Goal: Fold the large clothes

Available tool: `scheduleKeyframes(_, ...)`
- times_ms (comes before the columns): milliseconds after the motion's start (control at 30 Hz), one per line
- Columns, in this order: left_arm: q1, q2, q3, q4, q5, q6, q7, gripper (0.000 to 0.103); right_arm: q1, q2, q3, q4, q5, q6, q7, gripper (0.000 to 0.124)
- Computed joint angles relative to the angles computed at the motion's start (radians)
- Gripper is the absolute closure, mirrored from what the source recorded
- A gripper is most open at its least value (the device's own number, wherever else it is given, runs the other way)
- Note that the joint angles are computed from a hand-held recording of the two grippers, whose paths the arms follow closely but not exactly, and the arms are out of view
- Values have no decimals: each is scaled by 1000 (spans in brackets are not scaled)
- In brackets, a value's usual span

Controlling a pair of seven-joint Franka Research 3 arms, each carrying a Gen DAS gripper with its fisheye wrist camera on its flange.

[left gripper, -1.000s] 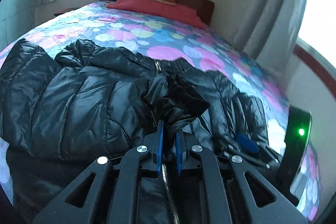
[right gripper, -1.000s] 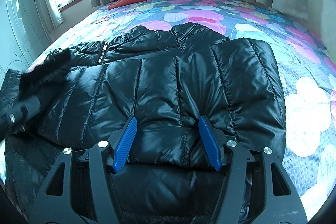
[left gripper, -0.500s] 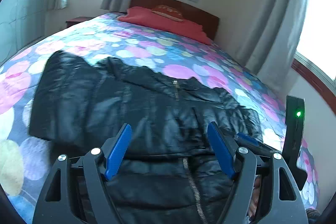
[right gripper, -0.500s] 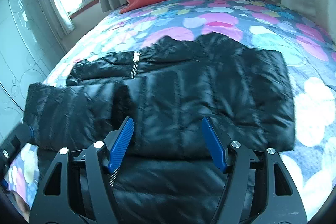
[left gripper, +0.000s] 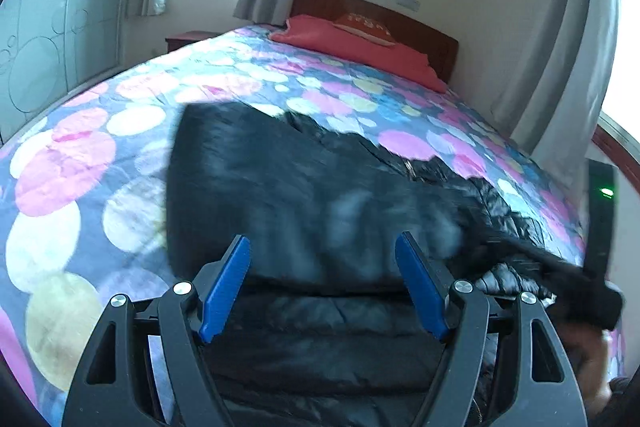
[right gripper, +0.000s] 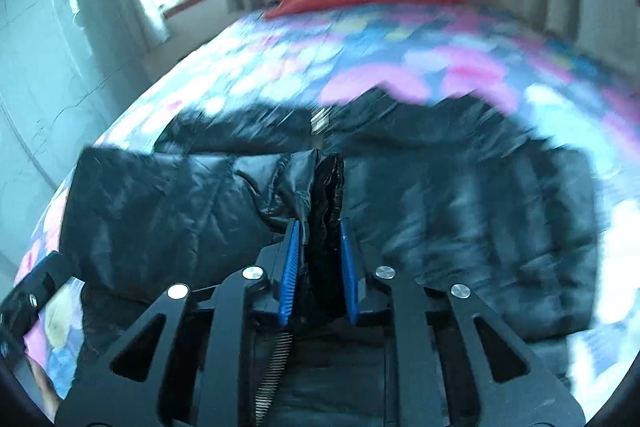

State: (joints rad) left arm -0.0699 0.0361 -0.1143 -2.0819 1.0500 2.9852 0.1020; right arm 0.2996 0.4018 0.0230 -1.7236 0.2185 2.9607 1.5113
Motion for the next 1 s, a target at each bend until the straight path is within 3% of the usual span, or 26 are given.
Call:
scheduleKeyframes(67,3,8,3,13,0,-11,6,29,18,-20,-55,-23,-28,24,44,107)
scheduleKeyframes(167,6,33,7,37,-45,-20,51,29,84,-12,-202,-20,-150,17,178,107)
scheduleKeyframes(233,2,58,12,61,-66,-27,78,29,69,-3,-226,-16,-185,-2,225,107)
scheduleKeyframes(367,-15,127,16,139,-149,-85,208,29,-44,37,-137,40,-141,-85,179,99)
scheduleKeyframes(500,-45,184,47,216,-147,-150,256,29,37,13,-219,-2,-249,0,309,93)
scheduleKeyframes(600,-51,244,51,289,-204,-208,327,29,-5,7,-144,1,-222,24,252,92)
scheduleKeyframes(667,-58,283,52,335,-249,-265,379,29,-52,52,-65,69,-165,-42,160,92)
scheduleKeyframes(733,-68,332,49,397,-300,-368,452,29,-25,110,-90,145,-183,-146,167,91)
scheduleKeyframes(800,-44,369,28,418,-393,-368,546,29,-18,149,-95,173,-184,-153,163,92)
scheduleKeyframes(867,-43,367,36,406,-433,-347,560,29,8,150,-122,186,-209,-176,184,92)
scheduleKeyframes(967,-74,328,65,390,-418,-381,528,30,7,121,-118,176,-199,-182,214,92)
scheduleKeyframes(1000,-90,295,85,362,-380,-360,463,30,2,112,-109,170,-194,-162,211,92)
